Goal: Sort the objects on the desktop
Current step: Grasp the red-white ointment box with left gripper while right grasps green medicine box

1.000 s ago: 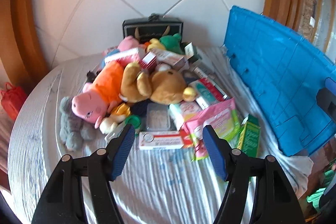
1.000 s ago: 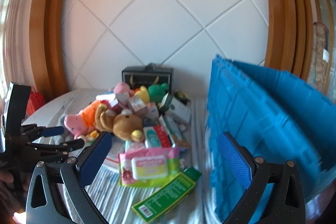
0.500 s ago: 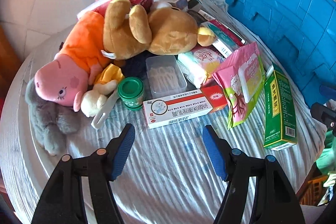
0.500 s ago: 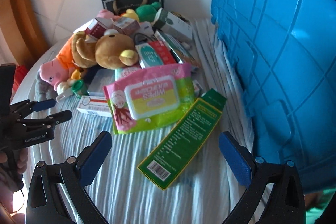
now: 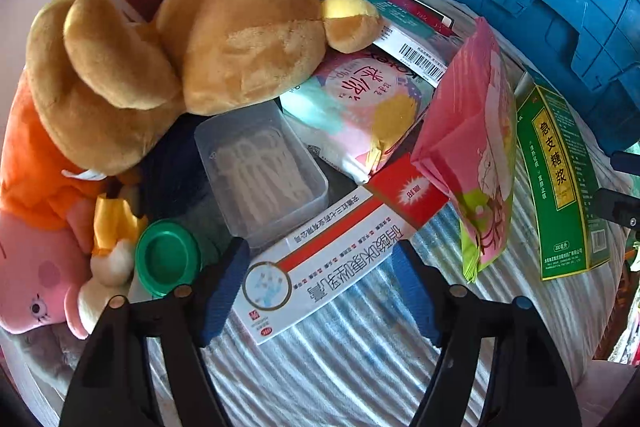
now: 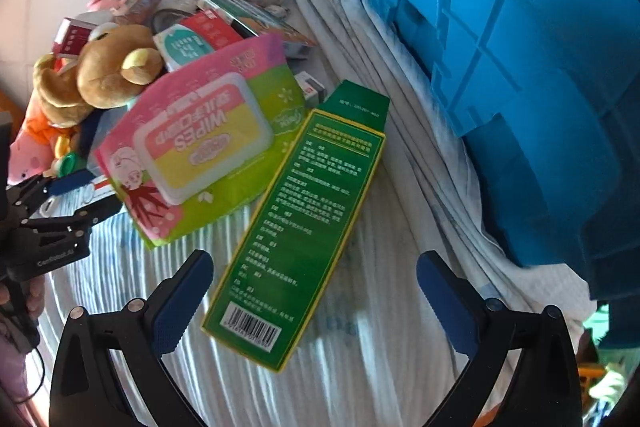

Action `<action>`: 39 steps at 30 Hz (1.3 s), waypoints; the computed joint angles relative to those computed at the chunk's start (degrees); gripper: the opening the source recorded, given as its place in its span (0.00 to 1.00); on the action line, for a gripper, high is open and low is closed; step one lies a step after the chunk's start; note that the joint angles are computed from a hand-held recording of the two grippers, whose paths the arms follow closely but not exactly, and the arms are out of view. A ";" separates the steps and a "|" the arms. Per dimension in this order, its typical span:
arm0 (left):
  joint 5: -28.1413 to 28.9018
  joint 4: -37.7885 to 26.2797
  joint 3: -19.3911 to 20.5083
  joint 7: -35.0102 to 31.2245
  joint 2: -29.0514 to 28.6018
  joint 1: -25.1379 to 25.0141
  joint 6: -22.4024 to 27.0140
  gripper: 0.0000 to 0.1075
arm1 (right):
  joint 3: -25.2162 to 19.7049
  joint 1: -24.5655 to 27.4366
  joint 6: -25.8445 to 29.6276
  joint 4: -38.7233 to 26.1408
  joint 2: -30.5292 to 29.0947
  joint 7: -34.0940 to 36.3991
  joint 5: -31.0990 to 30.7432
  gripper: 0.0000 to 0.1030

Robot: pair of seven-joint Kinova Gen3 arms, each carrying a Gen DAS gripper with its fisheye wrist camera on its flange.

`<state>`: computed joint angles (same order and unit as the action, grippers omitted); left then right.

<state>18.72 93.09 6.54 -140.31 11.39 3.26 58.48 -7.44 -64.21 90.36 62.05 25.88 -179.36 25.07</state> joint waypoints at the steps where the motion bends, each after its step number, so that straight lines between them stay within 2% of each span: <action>1: -0.77 -0.85 0.98 1.61 1.05 -0.35 0.84 0.78 | -0.09 0.81 -0.58 0.25 0.12 0.19 -0.89 1.00; 3: -3.05 -2.21 -0.16 5.24 3.23 1.96 2.34 0.78 | -0.18 2.29 -1.64 0.56 0.51 0.90 -2.41 1.00; 5: -4.39 -0.62 -0.53 6.02 2.35 3.20 0.39 0.76 | -0.14 3.61 -1.83 0.22 1.25 1.77 -4.04 1.00; 7: -3.18 0.36 0.39 5.40 1.56 1.63 0.57 0.68 | 0.06 4.62 -2.02 0.15 1.76 2.30 -5.43 1.00; 12: -1.81 2.45 -1.01 8.29 -0.88 0.13 3.24 0.51 | -0.33 6.58 -5.63 2.05 1.07 4.67 -7.64 1.00; 17: -2.07 4.24 -2.16 10.40 -2.93 -1.10 5.35 0.47 | -0.12 6.22 -5.61 1.30 1.20 6.33 -7.46 1.00; 20: -0.28 5.23 -2.73 10.74 -4.35 -2.11 3.71 0.43 | 0.41 5.62 -4.69 0.54 1.04 6.03 -6.68 1.00; 22: -0.05 5.19 -2.94 11.88 -4.83 -2.26 3.01 0.40 | 0.45 5.83 -4.97 0.79 0.59 5.64 -6.84 0.95; 24: -0.31 5.25 -3.04 12.88 -4.90 -2.29 2.67 0.40 | 0.19 6.48 -5.22 1.07 0.47 5.90 -7.60 0.69; 26: -1.59 5.65 -3.36 14.01 -5.00 -1.66 2.29 0.39 | 0.12 6.71 -5.16 1.13 0.59 5.96 -7.97 0.68; 30: -0.09 6.92 -3.67 12.99 -6.95 -3.13 2.17 0.39 | 0.13 5.74 -3.62 -0.43 1.05 6.76 -7.13 0.64; 36: 3.51 9.13 -5.83 9.95 -12.95 -4.70 1.06 0.38 | 0.55 2.17 -0.54 -4.14 0.99 9.20 -2.70 0.58; 39: 4.35 9.69 -6.20 11.33 -16.76 -4.41 1.68 0.38 | 0.82 0.38 0.35 -5.78 0.87 10.58 -0.39 0.56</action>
